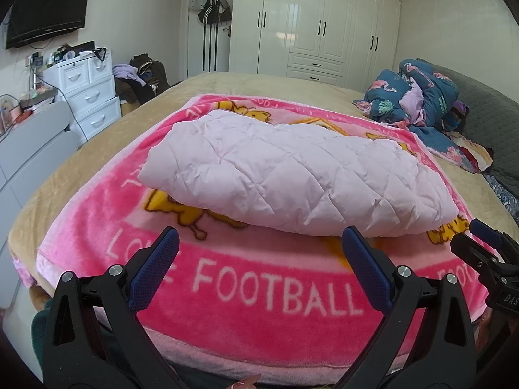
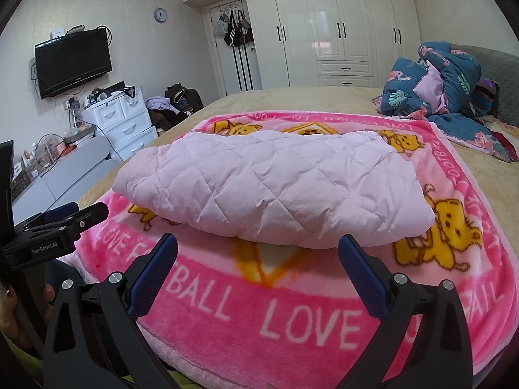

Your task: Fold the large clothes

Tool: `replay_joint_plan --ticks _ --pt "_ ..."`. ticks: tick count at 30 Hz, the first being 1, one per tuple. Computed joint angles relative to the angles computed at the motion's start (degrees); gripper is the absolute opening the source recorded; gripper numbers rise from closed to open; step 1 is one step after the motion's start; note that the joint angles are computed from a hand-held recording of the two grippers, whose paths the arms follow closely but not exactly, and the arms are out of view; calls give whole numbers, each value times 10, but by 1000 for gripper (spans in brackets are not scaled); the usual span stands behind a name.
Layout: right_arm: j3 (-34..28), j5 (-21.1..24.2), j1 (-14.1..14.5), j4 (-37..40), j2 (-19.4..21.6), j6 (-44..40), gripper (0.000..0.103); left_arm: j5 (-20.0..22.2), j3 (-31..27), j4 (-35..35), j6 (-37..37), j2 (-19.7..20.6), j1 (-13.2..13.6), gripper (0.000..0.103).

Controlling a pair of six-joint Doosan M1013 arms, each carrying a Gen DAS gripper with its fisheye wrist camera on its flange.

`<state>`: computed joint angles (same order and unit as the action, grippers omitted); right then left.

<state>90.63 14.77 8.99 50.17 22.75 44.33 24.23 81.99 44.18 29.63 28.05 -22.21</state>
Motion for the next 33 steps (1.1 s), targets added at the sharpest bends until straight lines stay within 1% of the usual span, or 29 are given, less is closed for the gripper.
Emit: replay_joint_plan --ticks 33 --pt "1 2 0 -4 -2 5 99 5 1 9 -8 -1 -1 94"
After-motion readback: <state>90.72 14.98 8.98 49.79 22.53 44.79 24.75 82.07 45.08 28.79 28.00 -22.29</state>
